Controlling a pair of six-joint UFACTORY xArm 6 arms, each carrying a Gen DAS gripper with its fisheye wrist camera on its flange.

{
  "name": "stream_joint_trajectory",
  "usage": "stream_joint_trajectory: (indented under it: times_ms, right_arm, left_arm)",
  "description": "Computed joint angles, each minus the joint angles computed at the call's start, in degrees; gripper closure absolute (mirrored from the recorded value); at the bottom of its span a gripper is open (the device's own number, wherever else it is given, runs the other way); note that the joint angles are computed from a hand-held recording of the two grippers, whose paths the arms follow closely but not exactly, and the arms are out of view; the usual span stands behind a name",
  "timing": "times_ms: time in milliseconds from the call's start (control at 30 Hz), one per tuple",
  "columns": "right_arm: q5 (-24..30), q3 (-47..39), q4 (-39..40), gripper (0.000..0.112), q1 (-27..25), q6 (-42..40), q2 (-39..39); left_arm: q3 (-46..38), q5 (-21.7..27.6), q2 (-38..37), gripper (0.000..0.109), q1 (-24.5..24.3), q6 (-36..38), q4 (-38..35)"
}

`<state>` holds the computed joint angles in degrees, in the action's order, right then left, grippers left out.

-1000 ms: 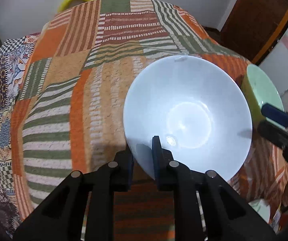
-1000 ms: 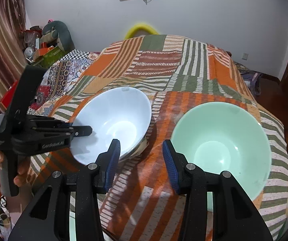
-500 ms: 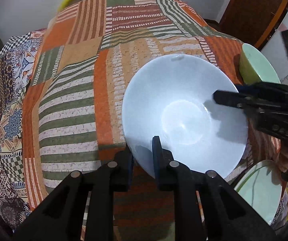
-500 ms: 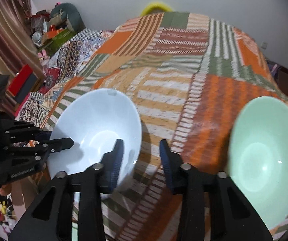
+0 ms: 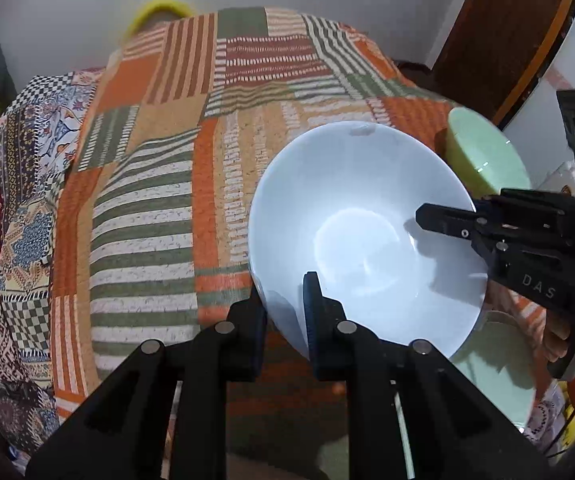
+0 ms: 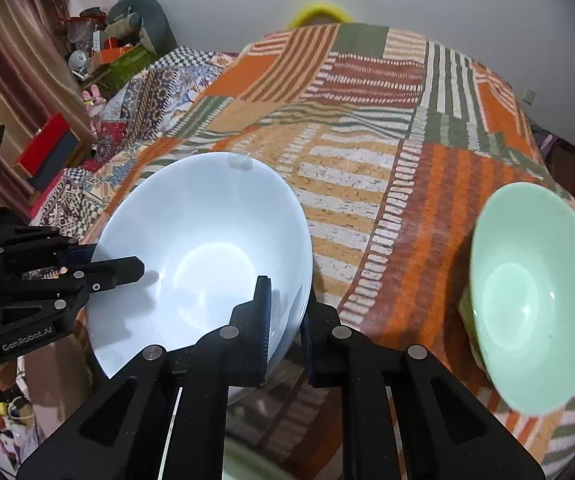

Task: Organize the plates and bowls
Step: 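Carry the white bowl with both grippers into the pink bowl and release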

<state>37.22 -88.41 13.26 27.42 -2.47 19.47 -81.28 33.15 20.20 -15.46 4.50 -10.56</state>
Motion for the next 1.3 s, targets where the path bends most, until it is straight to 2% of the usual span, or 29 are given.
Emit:
stream_joint_trajectory:
  times_ms: [367,767,1067,1300]
  right_arm:
    - [-3.14,5.03,-1.86,0.100,3.42,1.74,-7.42]
    - [-6.56,11.42,-4.44,0.100,8.72,3.35,-13.90]
    - [-7.38,13.29,-1.01,0.099,12.18,1.22,-13.72]
    - [-6.30,12.01,2.81,0.099,14.19,-1.24,-11.27]
  left_arm:
    - [15.33,-6.20,-16.05,0.092,-0.21,-4.78,3.64]
    - [30.56,-7.86,-32.26,0.092,0.97,-11.76,8.55]
    - [39.47,-7.99,-40.44,0.092,3.45,-14.49,9.11]
    - [44.14,-8.25,-42.61,0.092,5.95,-15.00,8.07]
